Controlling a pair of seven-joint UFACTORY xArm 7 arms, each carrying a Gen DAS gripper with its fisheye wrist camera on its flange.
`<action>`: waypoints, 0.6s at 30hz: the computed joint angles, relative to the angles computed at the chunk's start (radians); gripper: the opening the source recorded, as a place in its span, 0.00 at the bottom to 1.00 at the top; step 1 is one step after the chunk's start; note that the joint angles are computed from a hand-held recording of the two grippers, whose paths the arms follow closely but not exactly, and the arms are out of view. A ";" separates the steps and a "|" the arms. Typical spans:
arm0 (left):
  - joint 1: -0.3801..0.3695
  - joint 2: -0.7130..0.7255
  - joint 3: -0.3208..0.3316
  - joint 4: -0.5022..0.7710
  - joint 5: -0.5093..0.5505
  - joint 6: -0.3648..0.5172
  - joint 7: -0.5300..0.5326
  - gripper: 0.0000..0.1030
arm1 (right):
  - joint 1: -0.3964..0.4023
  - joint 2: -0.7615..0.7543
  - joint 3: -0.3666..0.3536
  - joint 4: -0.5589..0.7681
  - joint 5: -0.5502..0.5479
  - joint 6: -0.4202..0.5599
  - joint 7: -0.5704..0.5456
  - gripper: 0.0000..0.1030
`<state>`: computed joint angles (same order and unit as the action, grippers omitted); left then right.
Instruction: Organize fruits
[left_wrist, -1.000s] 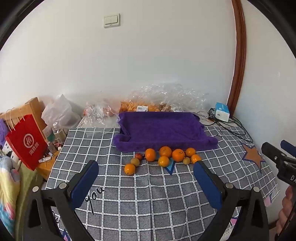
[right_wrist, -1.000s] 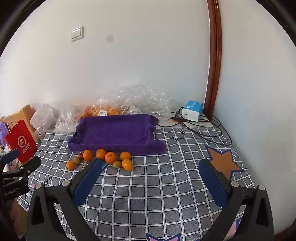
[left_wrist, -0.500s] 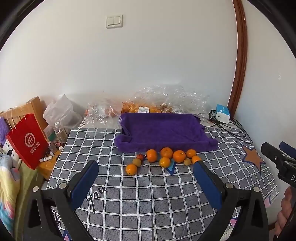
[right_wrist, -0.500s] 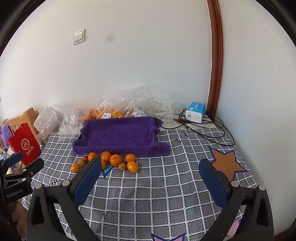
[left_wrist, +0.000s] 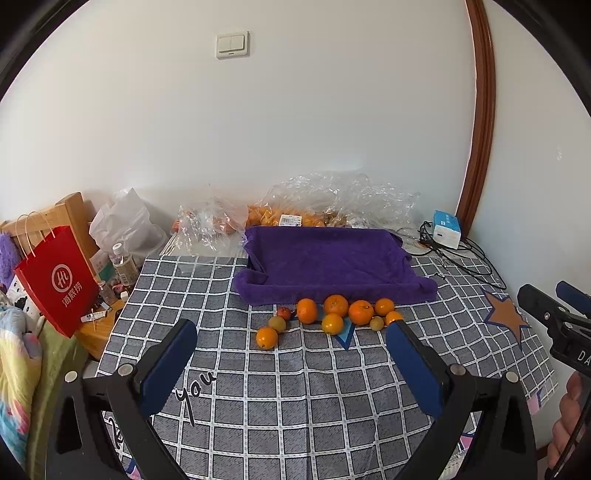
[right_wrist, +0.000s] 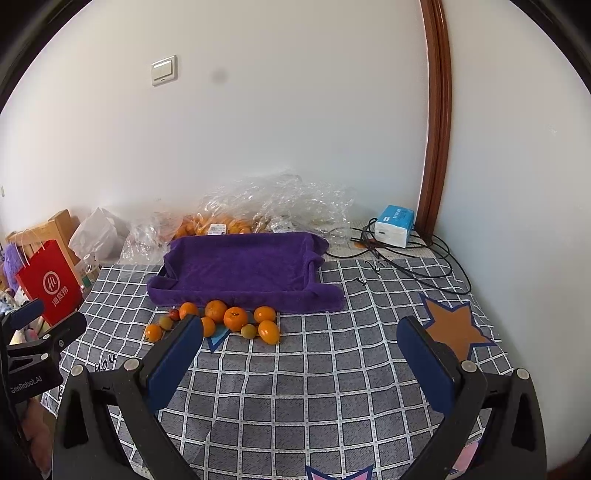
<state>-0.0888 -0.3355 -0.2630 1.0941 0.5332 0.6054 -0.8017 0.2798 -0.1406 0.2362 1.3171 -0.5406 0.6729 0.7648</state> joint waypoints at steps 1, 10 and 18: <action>0.000 0.000 0.001 0.000 -0.001 0.001 0.000 1.00 | 0.001 -0.001 0.002 0.000 -0.004 0.002 0.003 1.00; 0.005 -0.020 0.001 -0.019 -0.006 -0.014 -0.001 1.00 | 0.004 0.003 0.002 0.008 -0.001 -0.009 -0.001 1.00; 0.012 -0.022 -0.004 -0.023 -0.006 -0.017 -0.011 1.00 | 0.011 0.006 0.008 0.008 -0.016 -0.009 0.005 1.00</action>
<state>-0.0768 -0.3574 -0.2670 1.0713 0.5268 0.5885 -0.8124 0.2912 -0.1345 0.2447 1.3250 -0.5570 0.6636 0.7695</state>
